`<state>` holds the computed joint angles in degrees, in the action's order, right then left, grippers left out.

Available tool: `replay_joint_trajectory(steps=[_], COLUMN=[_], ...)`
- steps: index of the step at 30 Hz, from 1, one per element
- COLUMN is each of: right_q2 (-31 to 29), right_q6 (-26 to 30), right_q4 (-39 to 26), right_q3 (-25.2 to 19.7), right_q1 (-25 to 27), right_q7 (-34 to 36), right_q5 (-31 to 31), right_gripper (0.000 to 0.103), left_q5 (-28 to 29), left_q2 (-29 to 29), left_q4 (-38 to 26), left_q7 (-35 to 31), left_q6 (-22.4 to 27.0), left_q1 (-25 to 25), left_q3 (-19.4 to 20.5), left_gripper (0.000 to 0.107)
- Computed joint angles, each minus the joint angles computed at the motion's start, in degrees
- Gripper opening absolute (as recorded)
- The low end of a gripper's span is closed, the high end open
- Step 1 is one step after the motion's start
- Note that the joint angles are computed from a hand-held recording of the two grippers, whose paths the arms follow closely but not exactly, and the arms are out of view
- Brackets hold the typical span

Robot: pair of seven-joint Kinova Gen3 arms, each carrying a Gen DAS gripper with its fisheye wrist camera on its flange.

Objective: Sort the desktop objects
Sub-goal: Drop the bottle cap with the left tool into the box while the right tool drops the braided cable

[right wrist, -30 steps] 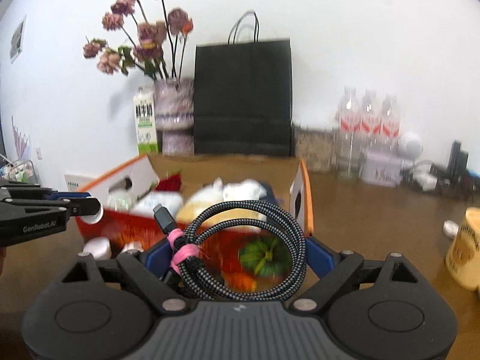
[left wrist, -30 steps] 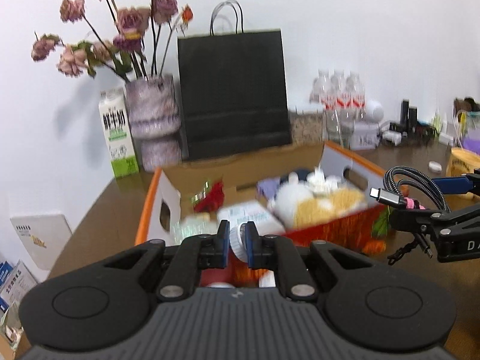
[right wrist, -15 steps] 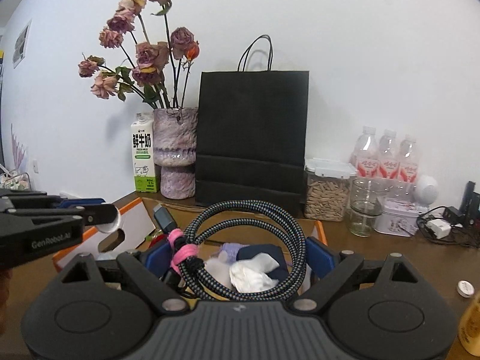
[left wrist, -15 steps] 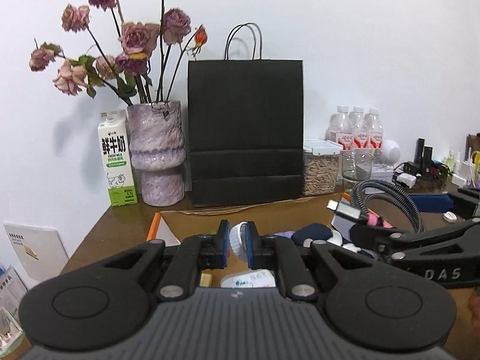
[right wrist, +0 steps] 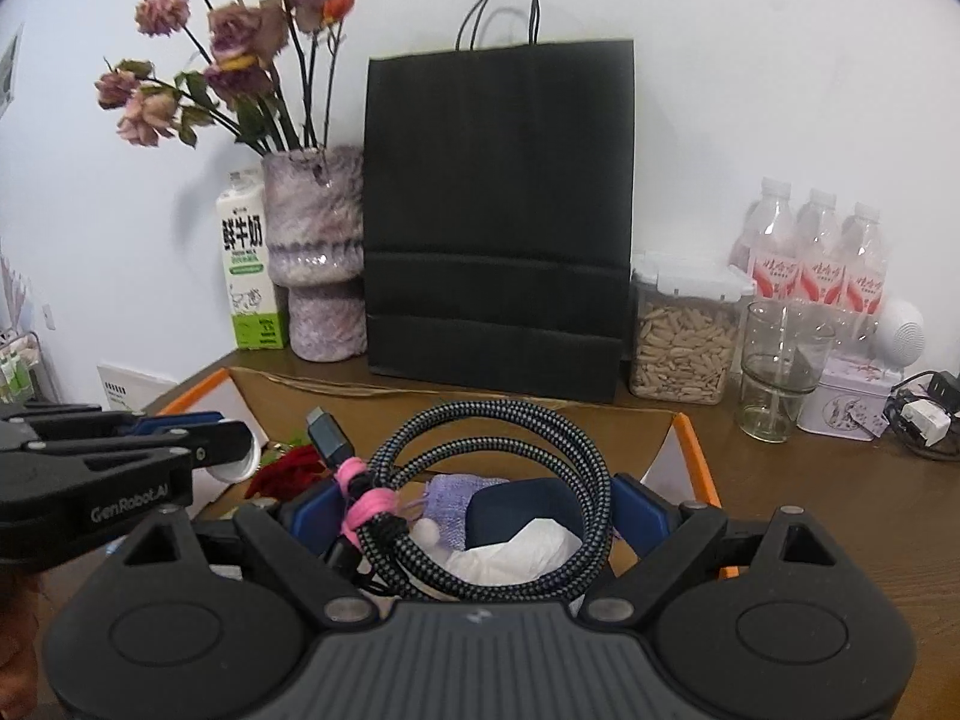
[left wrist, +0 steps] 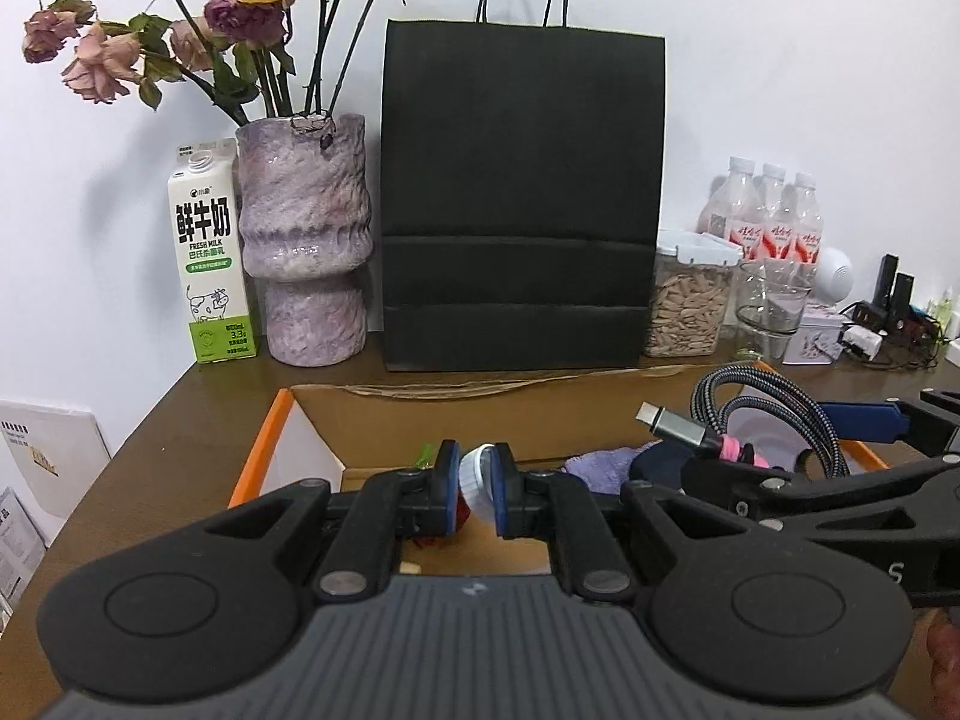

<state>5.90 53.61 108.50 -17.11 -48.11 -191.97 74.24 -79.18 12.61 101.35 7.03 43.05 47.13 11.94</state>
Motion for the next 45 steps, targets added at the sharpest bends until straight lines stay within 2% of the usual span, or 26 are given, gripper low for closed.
replay_joint_trajectory(steps=[2,3,4,5,6,8,9,11,24,31,37,45], right_q2=[0.4,0.4,0.4,0.2,-0.2,-0.7,-0.8,-1.0,-1.7,-2.9,-4.3,-6.0], right_q6=[-0.4,-0.7,-1.2,-2.2,-3.5,-4.1,-3.5,-2.9,-1.0,1.0,4.6,11.7], right_q4=[-0.5,-0.6,-0.8,-1.1,-1.1,-0.5,-0.1,-0.2,0.0,1.5,3.5,6.6], right_q3=[0.3,0.5,0.7,0.9,0.7,1.1,0.9,0.6,-0.6,-1.8,-4.0,-8.5], right_q1=[0.4,0.7,1.0,1.5,2.4,2.2,1.9,1.8,1.2,0.4,-1.2,-5.0], right_q7=[0.8,1.0,1.2,2.1,2.9,1.9,0.8,1.1,1.3,0.3,-0.6,-2.0], right_q5=[-0.8,-1.4,-2.5,-4.3,-5.5,-5.5,-4.7,-4.8,-3.9,-2.7,-1.9,-2.6], right_gripper=[0.092,0.092,0.092,0.092,0.095,0.103,0.103,0.103,0.103,0.103,0.103,0.103], left_q5=[1.2,2.1,3.3,4.1,3.8,1.8,1.1,-0.2,-1.1,-3.2,-5.4,-3.7], left_q2=[1.0,1.4,1.8,2.0,2.2,2.5,2.3,2.0,1.8,0.1,-2.2,-6.2], left_q4=[-1.4,-2.1,-2.7,-3.1,-3.2,-2.9,-2.6,-1.9,-1.4,1.3,5.2,11.0], left_q7=[-1.0,-1.5,-2.2,-2.2,-1.5,0.8,1.5,3.1,2.9,5.5,7.9,10.2], left_q6=[1.2,2.0,2.8,3.9,4.9,7.5,7.9,8.4,9.2,9.7,11.5,14.8], left_q1=[0.0,0.2,0.4,0.4,1.4,2.9,3.1,3.2,3.1,3.4,3.4,4.0], left_q3=[-0.1,-0.2,-0.3,-0.1,-0.9,-1.5,-1.5,-1.4,0.0,1.0,3.2,7.6], left_gripper=[0.014,0.023,0.035,0.073,0.092,0.099,0.103,0.103,0.103,0.103,0.103,0.103])
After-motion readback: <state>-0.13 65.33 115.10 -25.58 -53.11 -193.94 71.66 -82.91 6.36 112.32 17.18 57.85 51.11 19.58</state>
